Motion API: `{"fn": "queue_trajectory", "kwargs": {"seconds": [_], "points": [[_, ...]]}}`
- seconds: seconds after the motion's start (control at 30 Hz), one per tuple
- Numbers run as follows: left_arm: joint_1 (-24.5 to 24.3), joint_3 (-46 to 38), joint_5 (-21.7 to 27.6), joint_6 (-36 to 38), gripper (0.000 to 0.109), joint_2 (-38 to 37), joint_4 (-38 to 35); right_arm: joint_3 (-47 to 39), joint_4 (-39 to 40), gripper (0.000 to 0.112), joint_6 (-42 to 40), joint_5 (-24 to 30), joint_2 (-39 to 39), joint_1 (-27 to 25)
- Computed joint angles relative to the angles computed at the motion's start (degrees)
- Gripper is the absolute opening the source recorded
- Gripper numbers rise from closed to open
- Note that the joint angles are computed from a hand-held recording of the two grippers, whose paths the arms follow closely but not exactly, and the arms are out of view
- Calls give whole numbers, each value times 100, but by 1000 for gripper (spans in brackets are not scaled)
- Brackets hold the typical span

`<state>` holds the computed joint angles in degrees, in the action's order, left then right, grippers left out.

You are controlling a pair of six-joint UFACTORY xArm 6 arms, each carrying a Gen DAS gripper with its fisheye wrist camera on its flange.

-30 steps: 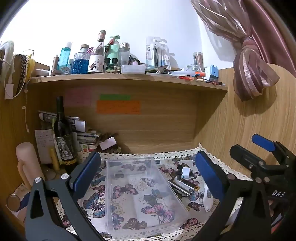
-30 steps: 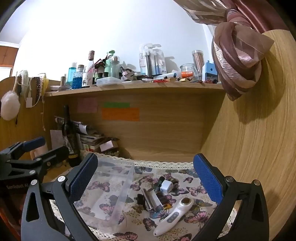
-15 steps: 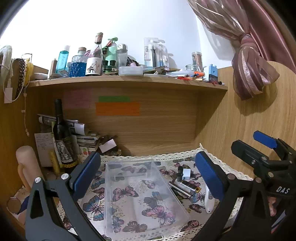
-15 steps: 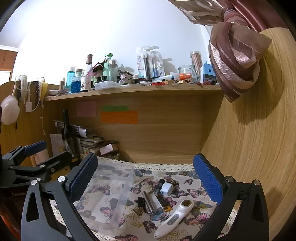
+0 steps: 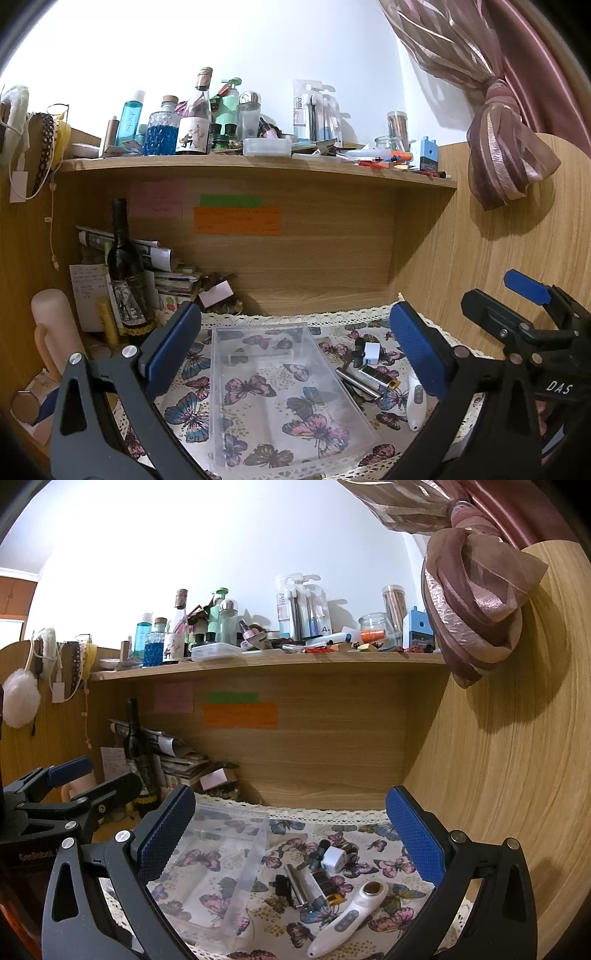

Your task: Organize rigid objects

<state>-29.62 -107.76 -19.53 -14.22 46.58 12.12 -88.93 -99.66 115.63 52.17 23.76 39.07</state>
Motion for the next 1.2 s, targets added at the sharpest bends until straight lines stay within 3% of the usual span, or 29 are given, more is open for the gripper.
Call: {"fn": "queue_trajectory", "kwargs": {"seconds": [0.23,0.4,0.7,1.2], "points": [[-72,34,-22,449,103,-11,-421,4,-18,103,1,5,-3,1],[-1,23,-56,33,103,-14,22,20,-29,103,13,-4,-15,-1],[-47,149,-179,326,103,-58,-251,9,-68,103,21,19,-6,25],[23,104,-113,14,103,-49,66,-49,-86,103,25,-90,17,7]]}}
